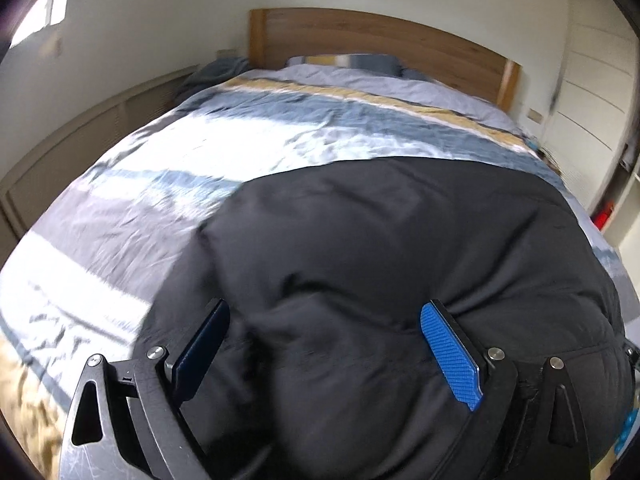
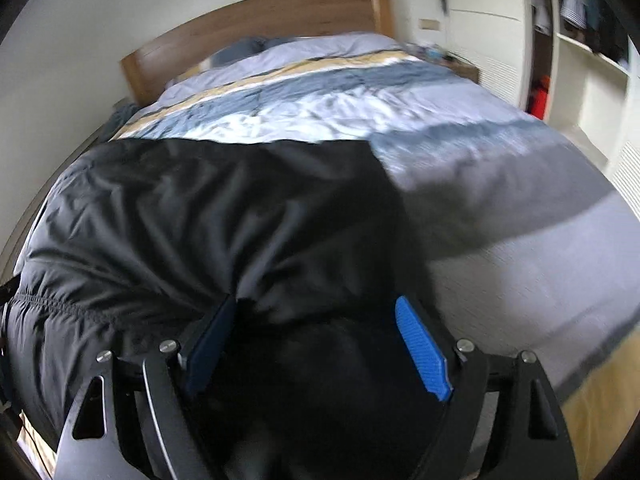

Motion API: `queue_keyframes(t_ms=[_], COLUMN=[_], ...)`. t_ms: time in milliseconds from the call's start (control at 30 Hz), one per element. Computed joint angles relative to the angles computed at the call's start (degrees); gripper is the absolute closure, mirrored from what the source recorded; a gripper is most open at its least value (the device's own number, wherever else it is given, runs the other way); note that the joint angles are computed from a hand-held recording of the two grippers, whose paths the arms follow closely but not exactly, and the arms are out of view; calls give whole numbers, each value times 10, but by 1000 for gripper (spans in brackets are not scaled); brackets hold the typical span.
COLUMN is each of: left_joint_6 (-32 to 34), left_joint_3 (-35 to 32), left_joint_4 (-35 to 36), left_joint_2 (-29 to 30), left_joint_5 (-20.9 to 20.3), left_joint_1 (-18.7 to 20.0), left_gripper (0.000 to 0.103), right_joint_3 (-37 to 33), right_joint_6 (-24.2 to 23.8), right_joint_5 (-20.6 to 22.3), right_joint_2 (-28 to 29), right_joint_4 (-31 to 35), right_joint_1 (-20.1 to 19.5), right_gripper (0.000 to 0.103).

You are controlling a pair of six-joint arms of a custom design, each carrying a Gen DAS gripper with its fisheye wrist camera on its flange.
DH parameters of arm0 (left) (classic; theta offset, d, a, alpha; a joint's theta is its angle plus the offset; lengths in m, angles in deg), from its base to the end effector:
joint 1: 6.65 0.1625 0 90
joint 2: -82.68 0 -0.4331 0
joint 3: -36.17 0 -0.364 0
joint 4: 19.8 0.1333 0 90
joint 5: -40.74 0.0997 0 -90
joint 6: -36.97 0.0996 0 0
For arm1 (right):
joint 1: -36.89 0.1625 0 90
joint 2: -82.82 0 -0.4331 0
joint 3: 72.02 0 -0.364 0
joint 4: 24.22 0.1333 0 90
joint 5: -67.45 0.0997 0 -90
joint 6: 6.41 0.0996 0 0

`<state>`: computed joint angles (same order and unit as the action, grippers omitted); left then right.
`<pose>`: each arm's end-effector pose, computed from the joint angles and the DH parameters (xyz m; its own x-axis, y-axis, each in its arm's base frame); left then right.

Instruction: Fold large clothes

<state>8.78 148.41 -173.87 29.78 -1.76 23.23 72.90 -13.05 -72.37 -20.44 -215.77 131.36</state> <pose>-0.3754 -0.4541 0.1360 -0.7513 0.2551 -0.6087 0.5777 0.7000 -0.4198 0.0787 -0.2729 0.3961 -0.6856 0.5467 0.4807 -0.1192 0.5672 -0.8149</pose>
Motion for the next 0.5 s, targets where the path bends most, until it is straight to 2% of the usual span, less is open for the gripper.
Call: queue_keyframes(t_ms=[67,167,267,333,400,500], left_joint_6=[-19,-30,-55,-76,-103,-154], left_joint_3=[19,53,77,89,100,107], left_joint_4=[0,-8,10,29,56,131], left_joint_2=[-22,-49,-69,-82,-100,-132], left_joint_5=[-1,-11,-26,-23,-21,0], left_joint_1=[-5,-18,-17,-12,-9,-13], left_gripper=[8,8,8,8,8,8], right_joint_3=[2,3,4,5,14,33], right_joint_6=[16,24,36,55,71,121], right_joint_5=[-24,-50,-42,-41,-41,-48], right_joint_2=[0,31,63,78,75,36], right_joint_4=[8,-3,-13,3,22,70], right_joint_1=[32,94,135,149,147,133], right_gripper=[22,22,22,22,22,22])
